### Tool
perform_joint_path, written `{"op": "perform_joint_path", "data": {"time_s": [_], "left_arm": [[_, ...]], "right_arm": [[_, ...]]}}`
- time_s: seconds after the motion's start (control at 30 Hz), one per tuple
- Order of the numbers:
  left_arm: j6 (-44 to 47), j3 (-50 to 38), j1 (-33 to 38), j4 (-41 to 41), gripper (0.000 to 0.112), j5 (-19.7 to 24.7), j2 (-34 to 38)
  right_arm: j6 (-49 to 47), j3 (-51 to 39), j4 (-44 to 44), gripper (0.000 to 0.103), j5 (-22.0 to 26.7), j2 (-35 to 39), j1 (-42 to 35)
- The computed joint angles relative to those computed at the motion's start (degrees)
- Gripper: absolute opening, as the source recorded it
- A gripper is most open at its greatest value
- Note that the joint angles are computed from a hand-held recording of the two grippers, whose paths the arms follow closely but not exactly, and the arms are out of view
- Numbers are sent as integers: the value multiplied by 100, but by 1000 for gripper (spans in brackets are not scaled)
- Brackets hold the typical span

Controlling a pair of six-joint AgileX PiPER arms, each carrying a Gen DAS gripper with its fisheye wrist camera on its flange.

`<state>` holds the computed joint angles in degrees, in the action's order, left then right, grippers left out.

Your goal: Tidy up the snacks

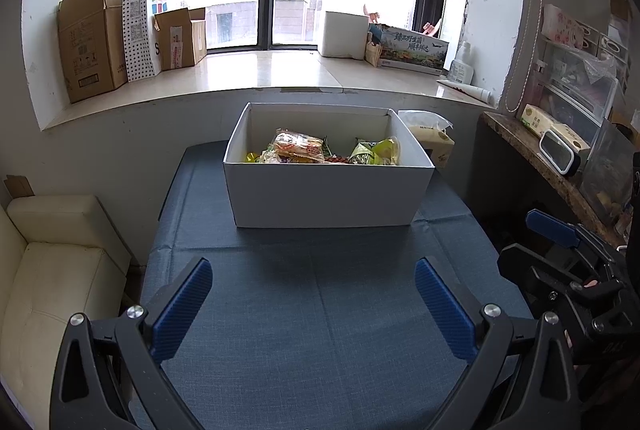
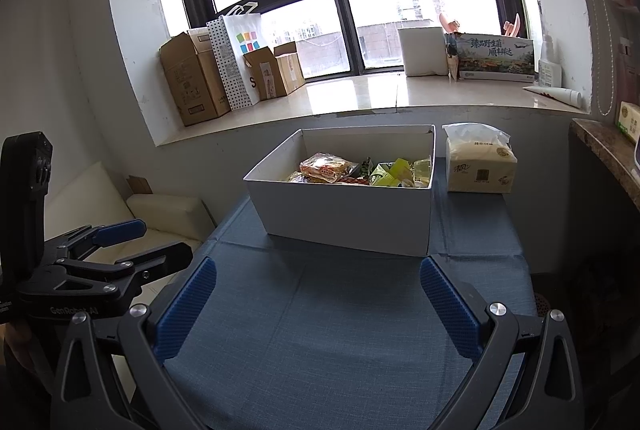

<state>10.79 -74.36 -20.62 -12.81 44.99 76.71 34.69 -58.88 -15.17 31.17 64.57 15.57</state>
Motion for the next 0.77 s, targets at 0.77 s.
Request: {"op": "perform_joint_path", "data": {"time_s": [0.77], "left_arm": [[36, 69, -42, -77, 103, -50, -28]], "right_arm": [[75, 50, -45, 103, -10, -23, 44]]}}
